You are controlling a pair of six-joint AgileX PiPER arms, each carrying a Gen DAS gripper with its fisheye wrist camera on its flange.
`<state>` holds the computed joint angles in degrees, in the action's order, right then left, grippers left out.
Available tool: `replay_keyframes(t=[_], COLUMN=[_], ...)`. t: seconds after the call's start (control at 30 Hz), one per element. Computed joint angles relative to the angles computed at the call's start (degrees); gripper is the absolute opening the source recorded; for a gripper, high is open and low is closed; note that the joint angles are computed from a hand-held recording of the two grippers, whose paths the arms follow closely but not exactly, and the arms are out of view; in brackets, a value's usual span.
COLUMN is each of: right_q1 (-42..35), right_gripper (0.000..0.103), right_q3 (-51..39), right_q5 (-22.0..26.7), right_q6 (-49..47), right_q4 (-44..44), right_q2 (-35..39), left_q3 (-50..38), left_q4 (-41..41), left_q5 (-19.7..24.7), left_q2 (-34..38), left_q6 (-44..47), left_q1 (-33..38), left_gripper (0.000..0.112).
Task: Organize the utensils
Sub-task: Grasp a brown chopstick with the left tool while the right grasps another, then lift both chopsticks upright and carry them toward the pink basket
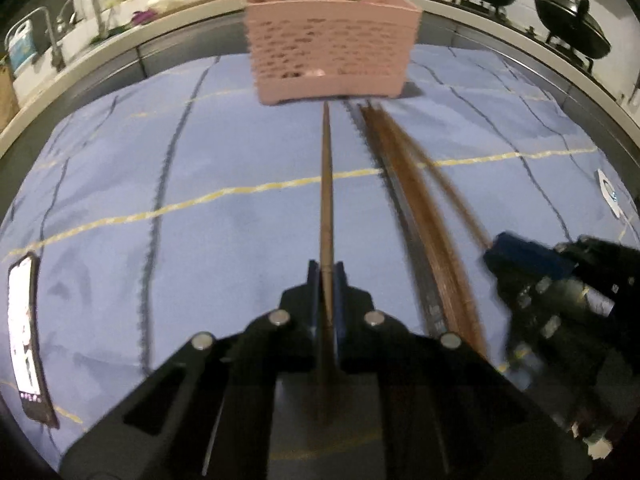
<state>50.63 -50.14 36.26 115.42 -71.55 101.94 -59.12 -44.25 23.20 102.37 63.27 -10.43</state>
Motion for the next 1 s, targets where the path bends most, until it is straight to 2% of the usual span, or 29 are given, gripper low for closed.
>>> replay_keyframes(t=[0.17, 0.23, 0.3, 0.33, 0.37, 0.4, 0.57, 0.7, 0.8, 0.9, 0.93, 0.97, 1.0], right_q1=[-0.3, -0.3, -0.7, -1.3, -1.7, -2.9, -10.1, -16.6, -21.9, -25.6, -26.4, -26.8, -26.7], right_gripper=[0.007, 0.007, 0.007, 0.007, 0.007, 0.008, 0.008, 0.009, 0.011, 0.026, 0.027, 0.027, 0.026], right_q3=[6.5, 10.5, 13.3, 14.4, 14.7, 14.6, 7.7, -0.1, -7.0, -12.0, -13.4, -14.4, -15.7], right_q5=[0.7, -1.4, -4.5, -6.2, -6.8, -7.8, -10.6, -12.4, -12.0, -12.3, -12.4, -12.0, -11.2], right_q6=[-0.7, -0.6, -2.3, -4.3, -5.9, -9.4, -28.6, -44.7, -59.1, -72.4, -75.5, -76.2, -75.8], right_q4=[3.4, 4.8, 7.0, 9.0, 10.5, 13.1, 25.0, 34.7, 46.6, 57.6, 60.0, 60.5, 59.7], right_q2=[-5.4, -9.0, -12.2, -13.8, -14.4, -15.0, -11.9, -6.6, -2.6, 0.3, 1.2, 1.8, 2.6], left_q3=[2.5, 3.3, 2.9, 2.2, 1.3, 0.3, -6.4, -11.7, -14.2, -17.3, -18.8, -19.9, -19.7], left_q4=[-4.3, -3.6, -2.5, -1.9, -1.0, -0.1, 4.1, 13.0, 18.8, 22.5, 21.4, 21.0, 22.5], left_q5=[7.9, 9.8, 12.1, 12.6, 12.7, 12.4, 10.2, 7.2, 5.0, 5.4, 6.9, 8.3, 7.6], left_q2=[-2.0, -2.6, -2.5, -2.2, -1.8, -1.4, 1.8, 5.2, 7.2, 8.8, 9.6, 10.2, 10.1], left_q6=[11.1, 12.9, 13.7, 13.1, 12.1, 10.7, 3.9, -4.8, -10.1, -14.7, -13.9, -13.7, -15.2], left_q1=[9.2, 11.9, 14.0, 14.2, 14.0, 13.5, 7.9, 1.5, -2.1, -4.2, -4.3, -4.5, -5.0], left_gripper=[0.007, 0.008, 0.014, 0.022, 0.030, 0.032, 0.033, 0.033, 0.033, 0.030, 0.014, 0.007, 0.006])
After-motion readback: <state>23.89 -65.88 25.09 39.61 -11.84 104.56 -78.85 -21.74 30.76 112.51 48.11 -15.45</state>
